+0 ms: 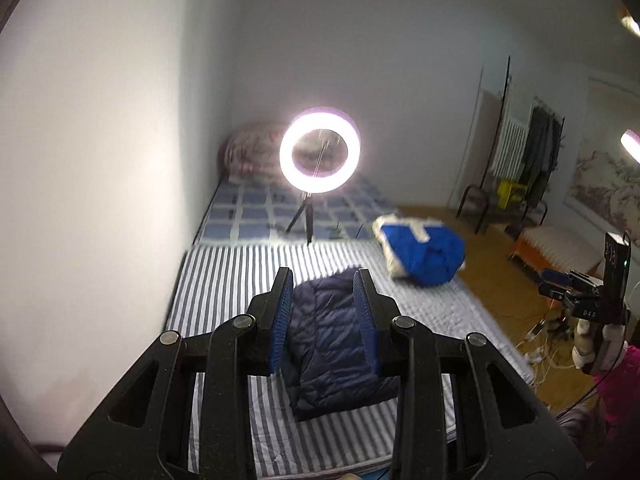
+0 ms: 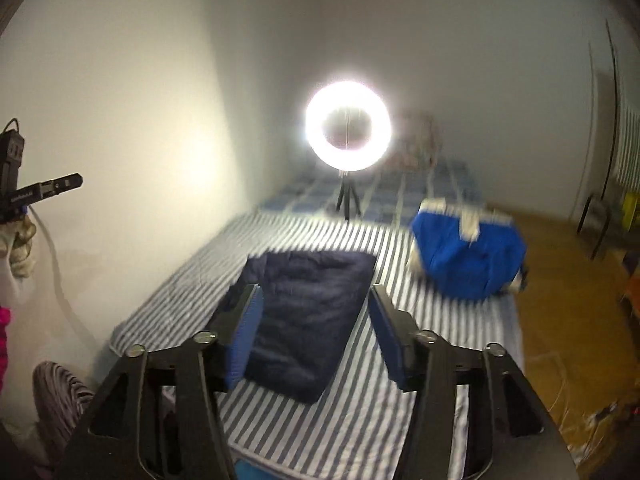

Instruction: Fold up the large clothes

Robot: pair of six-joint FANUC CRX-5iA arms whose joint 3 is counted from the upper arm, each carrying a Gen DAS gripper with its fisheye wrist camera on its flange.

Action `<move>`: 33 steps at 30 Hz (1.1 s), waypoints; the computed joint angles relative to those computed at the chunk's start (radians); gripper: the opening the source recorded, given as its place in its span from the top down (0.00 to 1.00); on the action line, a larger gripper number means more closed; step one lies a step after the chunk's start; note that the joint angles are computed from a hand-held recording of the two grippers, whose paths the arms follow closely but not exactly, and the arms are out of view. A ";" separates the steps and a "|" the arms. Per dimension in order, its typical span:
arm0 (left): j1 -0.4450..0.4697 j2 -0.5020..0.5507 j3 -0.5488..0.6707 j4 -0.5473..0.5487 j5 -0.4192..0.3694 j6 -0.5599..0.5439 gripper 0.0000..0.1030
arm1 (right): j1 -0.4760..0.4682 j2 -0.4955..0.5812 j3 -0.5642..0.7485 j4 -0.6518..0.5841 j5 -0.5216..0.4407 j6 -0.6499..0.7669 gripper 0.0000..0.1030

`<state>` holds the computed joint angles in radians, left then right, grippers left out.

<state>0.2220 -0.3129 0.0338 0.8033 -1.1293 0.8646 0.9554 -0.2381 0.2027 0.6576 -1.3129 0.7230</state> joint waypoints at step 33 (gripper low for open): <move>-0.329 0.680 0.149 -0.483 0.216 0.411 0.75 | -0.364 0.287 -0.168 -0.456 0.393 0.100 0.54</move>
